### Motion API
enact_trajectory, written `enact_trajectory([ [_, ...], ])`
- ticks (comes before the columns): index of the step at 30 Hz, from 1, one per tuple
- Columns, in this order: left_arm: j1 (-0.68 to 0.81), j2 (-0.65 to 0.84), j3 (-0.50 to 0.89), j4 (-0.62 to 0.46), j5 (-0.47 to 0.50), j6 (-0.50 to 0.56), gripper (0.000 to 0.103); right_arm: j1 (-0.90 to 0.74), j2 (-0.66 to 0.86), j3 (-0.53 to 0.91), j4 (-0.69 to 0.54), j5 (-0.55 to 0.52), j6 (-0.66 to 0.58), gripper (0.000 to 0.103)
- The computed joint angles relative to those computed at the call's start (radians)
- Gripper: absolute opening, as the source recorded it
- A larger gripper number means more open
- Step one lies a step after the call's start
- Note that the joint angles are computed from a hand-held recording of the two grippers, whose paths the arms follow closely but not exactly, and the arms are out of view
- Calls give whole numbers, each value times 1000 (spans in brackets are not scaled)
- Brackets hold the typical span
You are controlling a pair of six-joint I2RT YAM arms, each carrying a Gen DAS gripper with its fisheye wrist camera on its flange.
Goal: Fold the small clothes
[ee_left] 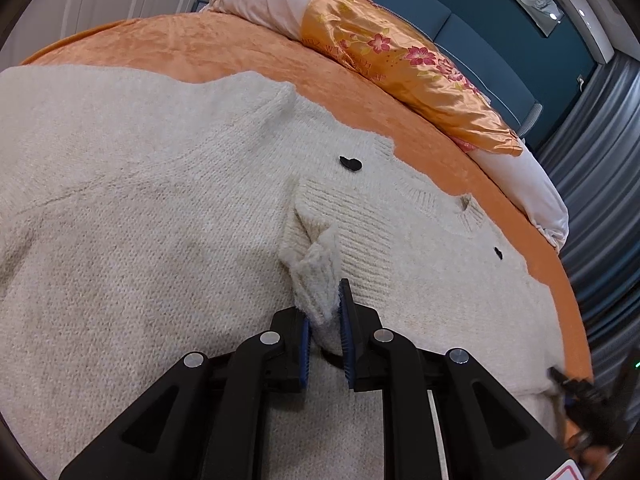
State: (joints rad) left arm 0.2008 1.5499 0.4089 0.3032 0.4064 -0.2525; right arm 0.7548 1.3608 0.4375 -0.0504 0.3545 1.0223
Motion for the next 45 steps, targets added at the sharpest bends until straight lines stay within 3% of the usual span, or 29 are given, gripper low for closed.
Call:
enact_trajectory([
  [1,6,-20,15,-46,6,-4,16,9,0,3,2,10,2,19],
  [3,12,-96,27,-121,-6,-11,13,0,-101,-13,-11,-21,-21,18],
  [5,26,-176,4,-123,9,-27,10,19,-228,-20,-40,34,-44,17],
  [7,-7,-152,0,-114,-59,-10,10,41,-276,-20,-32,85,-57,17],
  [9,-27,-54,9,-88,-82,2,11,-1,-140,-36,11,47,-24,17],
  [11,-20,-59,4,-78,-77,-7,13,-89,-29,-119,173,-113,-40,17],
  [12,-25,-59,0,-70,-85,-6,13,-78,-48,-128,188,-85,17,20],
  [14,-20,-52,-10,-47,-80,-3,13,-79,-125,-96,82,-84,44,21],
  [15,-14,-46,-16,-33,-71,-3,13,-42,-155,-71,16,-32,71,21],
  [19,0,-46,-40,0,-54,-2,14,209,-155,83,-224,313,134,21],
  [23,1,-35,-26,2,-50,-5,14,208,40,151,-190,244,33,17],
  [24,6,-30,-27,7,-41,-6,14,159,111,120,-118,162,-1,15],
  [26,12,-30,-31,10,-31,-7,14,133,104,65,-11,161,20,15],
  [32,71,-59,-16,-58,50,-7,14,163,109,112,-93,211,61,14],
  [36,288,-225,-45,-262,196,73,23,328,99,220,-348,234,255,19],
  [38,522,-265,-16,-430,323,215,35,457,116,235,-380,248,345,19],
  [42,910,-87,211,-654,418,457,49,668,266,323,-424,287,474,31],
  [45,1035,105,446,-686,390,459,52,732,366,380,-466,349,521,38],
])
